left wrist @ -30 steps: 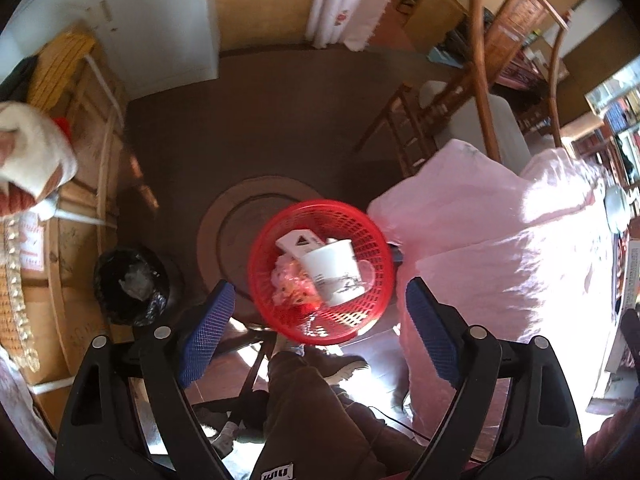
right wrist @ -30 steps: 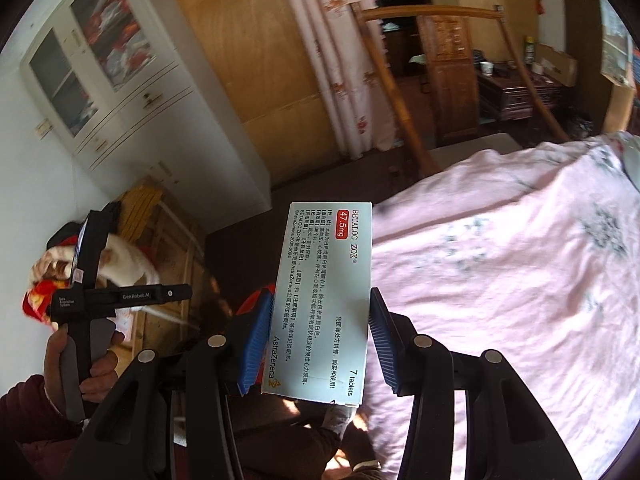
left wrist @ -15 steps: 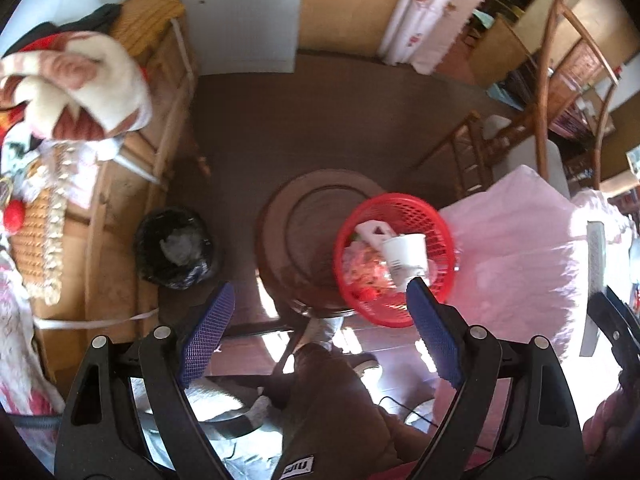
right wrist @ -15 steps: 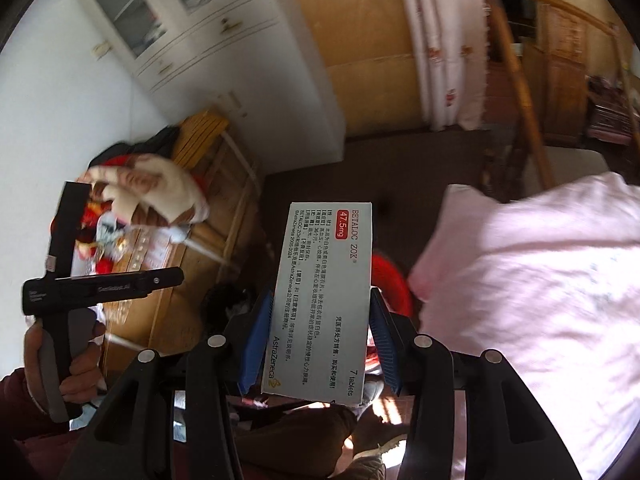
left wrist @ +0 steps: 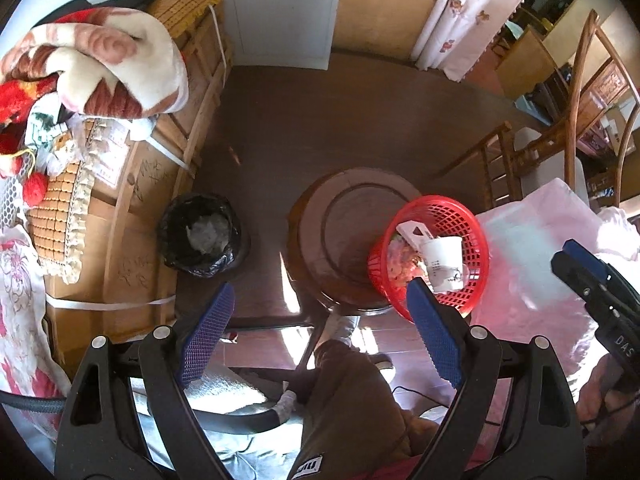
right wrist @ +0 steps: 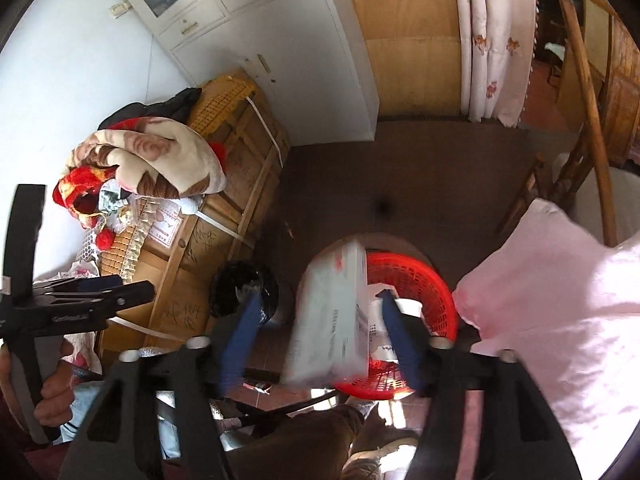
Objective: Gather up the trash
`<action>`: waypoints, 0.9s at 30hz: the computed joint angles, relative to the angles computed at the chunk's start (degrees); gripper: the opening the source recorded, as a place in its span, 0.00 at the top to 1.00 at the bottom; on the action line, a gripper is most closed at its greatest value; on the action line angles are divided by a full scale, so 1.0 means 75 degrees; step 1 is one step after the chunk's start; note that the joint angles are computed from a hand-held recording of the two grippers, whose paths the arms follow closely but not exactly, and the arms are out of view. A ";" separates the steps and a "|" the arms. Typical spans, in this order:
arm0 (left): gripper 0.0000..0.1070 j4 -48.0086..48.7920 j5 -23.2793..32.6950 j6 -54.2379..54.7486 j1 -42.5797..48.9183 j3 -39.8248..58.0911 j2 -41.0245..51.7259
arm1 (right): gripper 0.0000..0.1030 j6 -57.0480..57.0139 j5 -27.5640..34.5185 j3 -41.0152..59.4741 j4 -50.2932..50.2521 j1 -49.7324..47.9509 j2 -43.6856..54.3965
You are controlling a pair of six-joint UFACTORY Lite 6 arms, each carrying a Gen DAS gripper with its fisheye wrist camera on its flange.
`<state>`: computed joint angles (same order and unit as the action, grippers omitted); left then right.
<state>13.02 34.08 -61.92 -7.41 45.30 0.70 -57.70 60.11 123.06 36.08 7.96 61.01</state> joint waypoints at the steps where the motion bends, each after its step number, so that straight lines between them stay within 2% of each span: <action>1: 0.21 -0.0076 -0.0055 0.0168 0.0081 0.0044 0.0094 | 0.34 0.0246 0.0084 0.0235 -0.0127 0.0039 0.0169; 10: 0.21 -0.1079 -0.0787 0.1989 0.0654 0.1118 0.1285 | 0.34 0.0646 0.0002 0.0263 -0.0334 -0.0249 -0.0292; 14: 0.21 -0.0582 -0.0708 0.1436 0.0142 0.1805 0.1554 | 0.34 0.0308 0.0101 -0.0016 -0.0132 -0.0638 -0.0806; 19: 0.20 0.0364 -0.0166 0.0063 -0.0931 0.2308 0.1364 | 0.34 -0.0383 0.0005 -0.0990 0.0258 -0.1153 -0.1685; 23: 0.19 0.1424 0.0929 -0.1201 -0.2000 0.2898 0.1392 | 0.32 -0.1100 0.0022 -0.1965 0.0620 -0.1670 -0.2457; 27: 0.16 0.1925 0.1747 -0.2160 -0.2934 0.3338 0.1375 | 0.29 -0.1397 -0.0050 -0.2873 0.0674 -0.2121 -0.3176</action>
<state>27.45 47.18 -78.12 -29.42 70.34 11.02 -68.17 59.74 101.51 41.14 -7.95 37.19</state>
